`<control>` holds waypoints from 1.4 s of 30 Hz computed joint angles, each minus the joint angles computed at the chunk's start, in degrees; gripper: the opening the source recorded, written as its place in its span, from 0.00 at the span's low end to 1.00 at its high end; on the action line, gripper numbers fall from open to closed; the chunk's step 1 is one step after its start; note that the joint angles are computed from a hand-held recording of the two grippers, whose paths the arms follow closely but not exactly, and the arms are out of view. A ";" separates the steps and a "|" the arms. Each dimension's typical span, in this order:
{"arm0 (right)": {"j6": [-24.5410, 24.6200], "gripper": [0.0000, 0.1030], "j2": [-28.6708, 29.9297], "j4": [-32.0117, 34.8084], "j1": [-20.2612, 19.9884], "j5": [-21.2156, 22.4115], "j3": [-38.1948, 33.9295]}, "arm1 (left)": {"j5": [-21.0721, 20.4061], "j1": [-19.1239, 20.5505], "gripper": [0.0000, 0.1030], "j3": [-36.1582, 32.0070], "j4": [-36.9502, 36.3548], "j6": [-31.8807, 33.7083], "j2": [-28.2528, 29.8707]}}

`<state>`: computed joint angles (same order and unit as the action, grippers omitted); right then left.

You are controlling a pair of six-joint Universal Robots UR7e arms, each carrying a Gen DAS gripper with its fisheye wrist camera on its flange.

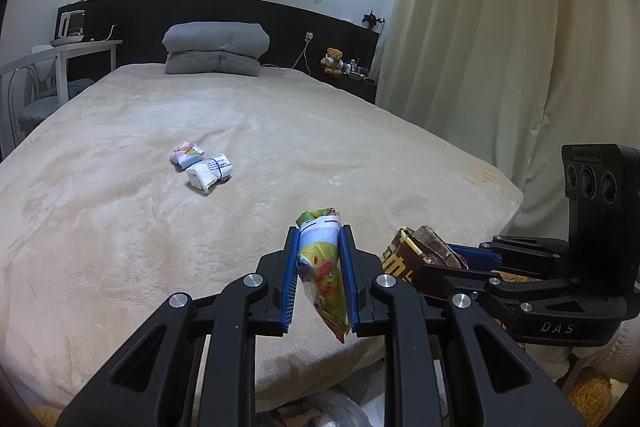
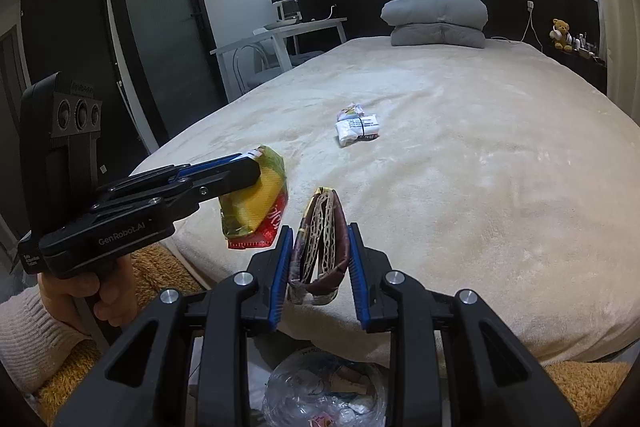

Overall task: Collect trash
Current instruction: 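Carry the chocolate box and yellow wrapper down over the clear bag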

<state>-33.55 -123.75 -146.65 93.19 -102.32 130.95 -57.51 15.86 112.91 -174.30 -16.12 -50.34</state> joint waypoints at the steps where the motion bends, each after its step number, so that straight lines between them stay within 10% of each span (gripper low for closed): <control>1: 0.07 0.28 -0.29 0.39 0.11 -0.05 0.25 | -0.07 -0.16 0.18 0.26 0.25 -0.34 -0.11; 22: -1.68 0.28 -3.99 15.69 -5.93 -1.00 2.04 | -7.90 0.48 0.18 4.78 15.11 -15.71 -2.06; 42: 6.16 0.28 5.30 26.17 -9.90 -6.79 -1.19 | -19.14 5.85 0.19 2.82 29.22 -21.62 1.04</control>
